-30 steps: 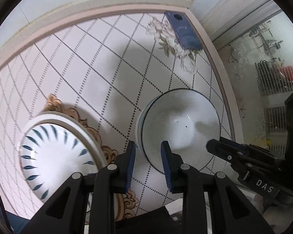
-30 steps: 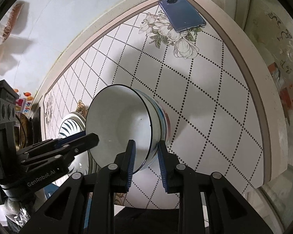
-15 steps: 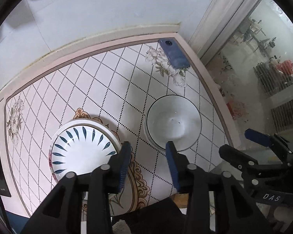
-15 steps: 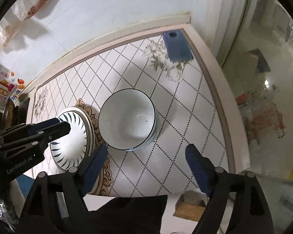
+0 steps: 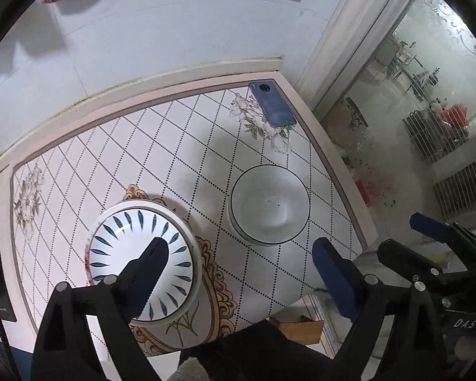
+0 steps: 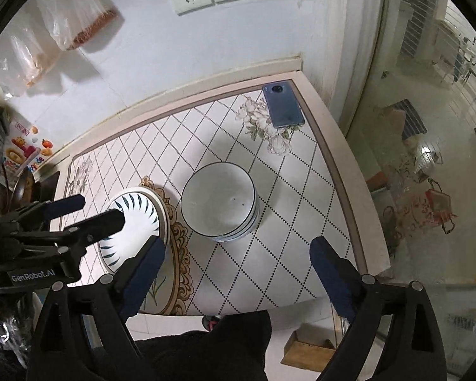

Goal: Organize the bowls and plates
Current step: 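Grasp the nested bowl stack with both tools and lift it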

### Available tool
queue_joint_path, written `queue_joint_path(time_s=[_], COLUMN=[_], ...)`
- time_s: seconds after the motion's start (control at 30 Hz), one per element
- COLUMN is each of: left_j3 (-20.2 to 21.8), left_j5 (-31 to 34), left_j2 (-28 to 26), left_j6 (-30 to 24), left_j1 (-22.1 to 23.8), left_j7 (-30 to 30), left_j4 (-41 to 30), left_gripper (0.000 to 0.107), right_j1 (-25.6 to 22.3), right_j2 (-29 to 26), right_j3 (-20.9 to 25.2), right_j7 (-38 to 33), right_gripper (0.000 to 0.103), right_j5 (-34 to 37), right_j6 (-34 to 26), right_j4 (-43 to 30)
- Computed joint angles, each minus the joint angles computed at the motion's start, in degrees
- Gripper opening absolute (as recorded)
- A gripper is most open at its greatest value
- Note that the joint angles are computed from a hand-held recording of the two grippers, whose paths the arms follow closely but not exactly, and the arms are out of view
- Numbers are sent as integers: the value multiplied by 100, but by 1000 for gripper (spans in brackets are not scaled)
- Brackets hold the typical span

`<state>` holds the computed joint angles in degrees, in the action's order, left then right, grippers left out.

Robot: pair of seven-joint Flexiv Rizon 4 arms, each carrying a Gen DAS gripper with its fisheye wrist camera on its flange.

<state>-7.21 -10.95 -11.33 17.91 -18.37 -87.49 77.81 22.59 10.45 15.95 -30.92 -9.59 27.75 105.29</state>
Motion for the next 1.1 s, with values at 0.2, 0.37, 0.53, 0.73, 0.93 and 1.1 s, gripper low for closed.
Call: queue_joint_path(time_s=[0.2,0.37,0.53,0.73,0.93,1.1], left_j3=[-29,-40,-58,-89,-152,-216], left_j5=[76,-139,-308,-524,-803,-1136], left_j2=[-398,-997,-1614,-2138,-2519,-2543], left_j6=[-46,-386,-892,-1098,-1253,-1167], left_j1=[-47,-21,7,13,58,145], left_j7=[-176,-442,-634,-720,-764,-757], left_j4=[-232,-507,-926,-1266,-1454,-1187], left_gripper=[93,93,93,91,91,88], right_j1=[-117,-222,-364,-589,-819,-937], right_j2=[-56,-371,-907,-1555,-2000,-2243], right_j3=[-214,-511,-588,-503,-350,-225], right_j7=[-274,-1055,-1789,-2472,-2888,-3122], right_gripper=[96,96,96,96,96,95], right_j5=[553,2047,3080,3986,4425,4657], right_j6=[422,1374,1888,2107,2182,2317], right_j4=[191,517,596,374,192,113])
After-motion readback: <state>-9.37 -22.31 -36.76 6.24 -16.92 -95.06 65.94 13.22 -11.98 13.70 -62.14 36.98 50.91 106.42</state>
